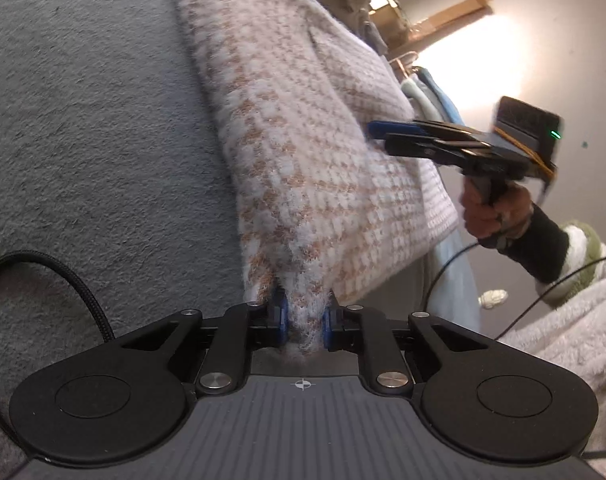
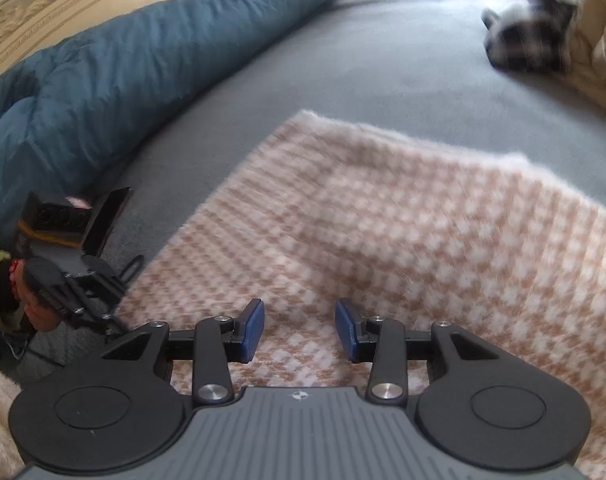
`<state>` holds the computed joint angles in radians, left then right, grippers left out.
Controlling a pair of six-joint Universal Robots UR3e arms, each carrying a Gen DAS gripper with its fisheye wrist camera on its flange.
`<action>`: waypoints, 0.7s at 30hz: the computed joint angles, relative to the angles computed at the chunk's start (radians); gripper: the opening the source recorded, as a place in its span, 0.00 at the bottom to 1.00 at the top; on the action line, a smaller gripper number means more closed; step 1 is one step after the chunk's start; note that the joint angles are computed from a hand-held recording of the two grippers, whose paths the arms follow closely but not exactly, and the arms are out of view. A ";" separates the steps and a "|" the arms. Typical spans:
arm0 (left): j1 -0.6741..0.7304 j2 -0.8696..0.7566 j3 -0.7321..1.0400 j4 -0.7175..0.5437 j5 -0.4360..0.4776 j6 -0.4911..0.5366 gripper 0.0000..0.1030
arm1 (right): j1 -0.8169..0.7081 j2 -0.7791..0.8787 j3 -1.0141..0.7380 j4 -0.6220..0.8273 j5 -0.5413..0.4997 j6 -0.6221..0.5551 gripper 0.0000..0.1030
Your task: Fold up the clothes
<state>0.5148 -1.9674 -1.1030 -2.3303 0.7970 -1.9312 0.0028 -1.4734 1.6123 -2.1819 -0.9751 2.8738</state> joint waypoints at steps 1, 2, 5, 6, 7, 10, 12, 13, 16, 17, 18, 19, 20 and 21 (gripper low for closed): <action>0.003 0.002 -0.009 0.005 -0.002 -0.012 0.14 | -0.002 -0.022 0.011 0.006 0.030 -0.036 0.40; 0.007 0.003 -0.019 0.009 -0.004 -0.023 0.14 | 0.000 -0.040 0.020 0.025 0.068 -0.091 0.40; 0.023 -0.008 -0.031 0.006 -0.013 -0.056 0.14 | 0.067 -0.036 0.018 0.041 0.019 -0.195 0.38; 0.027 -0.010 -0.036 0.008 -0.016 -0.065 0.14 | 0.107 -0.012 0.025 0.007 -0.081 -0.198 0.37; 0.029 -0.010 -0.041 0.011 -0.019 -0.073 0.14 | 0.134 0.009 0.039 -0.026 -0.153 -0.206 0.32; 0.026 -0.001 -0.054 0.029 -0.019 -0.098 0.14 | 0.099 -0.010 0.075 -0.049 -0.122 -0.187 0.26; 0.025 -0.005 -0.047 0.027 -0.017 -0.106 0.14 | 0.087 -0.069 0.092 -0.051 -0.096 -0.196 0.27; 0.024 -0.010 -0.044 0.023 -0.018 -0.113 0.14 | 0.082 -0.097 0.100 -0.045 -0.081 -0.205 0.27; 0.023 -0.021 -0.043 0.021 -0.026 -0.128 0.14 | 0.082 -0.162 0.124 0.074 -0.024 -0.312 0.26; 0.025 -0.024 -0.045 0.019 -0.027 -0.128 0.14 | 0.118 -0.153 0.137 0.070 -0.074 -0.320 0.26; 0.026 -0.027 -0.047 0.018 -0.027 -0.128 0.14 | 0.163 -0.136 0.171 0.021 -0.154 -0.312 0.25; 0.026 -0.024 -0.050 0.021 -0.024 -0.128 0.14 | 0.186 -0.138 0.233 -0.061 -0.194 -0.316 0.24; 0.027 -0.019 -0.054 0.024 -0.025 -0.125 0.14 | 0.183 -0.145 0.254 -0.088 -0.187 -0.301 0.24; 0.029 -0.013 -0.058 0.026 -0.025 -0.121 0.15 | 0.181 -0.150 0.264 -0.103 -0.183 -0.288 0.23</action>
<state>0.5440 -1.9806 -1.1607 -2.3045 0.7717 -2.0524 0.1835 -1.6232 1.8766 -2.2848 -1.1576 2.5861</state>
